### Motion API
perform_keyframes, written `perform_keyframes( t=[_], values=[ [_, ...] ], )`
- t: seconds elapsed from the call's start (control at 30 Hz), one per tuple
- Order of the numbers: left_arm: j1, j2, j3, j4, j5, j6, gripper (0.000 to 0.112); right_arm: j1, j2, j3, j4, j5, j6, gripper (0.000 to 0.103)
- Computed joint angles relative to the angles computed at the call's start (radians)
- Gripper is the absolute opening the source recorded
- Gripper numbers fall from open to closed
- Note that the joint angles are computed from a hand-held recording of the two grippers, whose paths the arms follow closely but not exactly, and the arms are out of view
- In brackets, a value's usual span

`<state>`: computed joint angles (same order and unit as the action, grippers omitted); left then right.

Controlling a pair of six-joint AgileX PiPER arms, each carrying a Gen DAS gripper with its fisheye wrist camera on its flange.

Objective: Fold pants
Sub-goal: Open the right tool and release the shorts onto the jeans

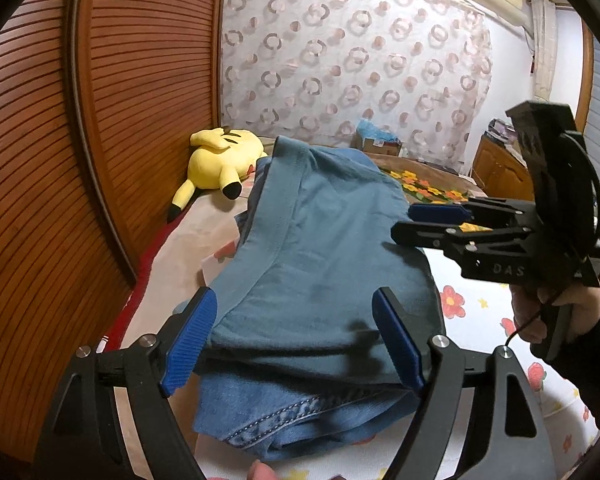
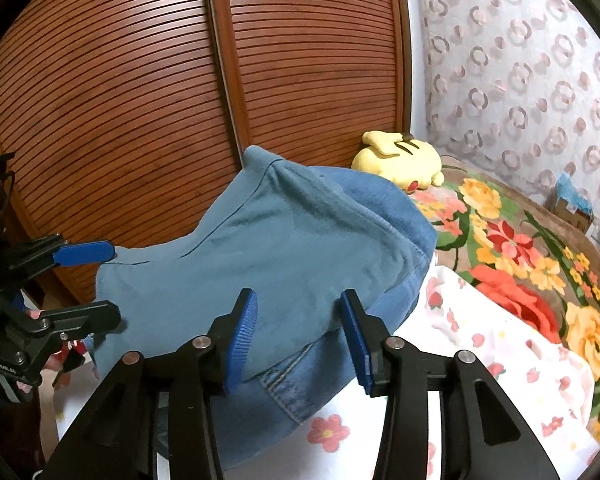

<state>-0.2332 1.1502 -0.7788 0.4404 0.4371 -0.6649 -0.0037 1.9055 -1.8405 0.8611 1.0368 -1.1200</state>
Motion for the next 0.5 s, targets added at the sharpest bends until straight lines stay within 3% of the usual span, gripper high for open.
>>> perform_keyframes(
  t=[0.1, 0.5],
  values=[
    [-0.001, -0.001, 0.001, 0.018, 0.010, -0.019, 0.081, -0.001, -0.030, 0.057, 0.013, -0.023, -0.021, 0.055],
    [-0.081, -0.002, 0.019, 0.211, 0.073, -0.222, 0.081, 0.011, -0.183, 0.287, 0.026, -0.155, -0.052, 0.056]
  ],
)
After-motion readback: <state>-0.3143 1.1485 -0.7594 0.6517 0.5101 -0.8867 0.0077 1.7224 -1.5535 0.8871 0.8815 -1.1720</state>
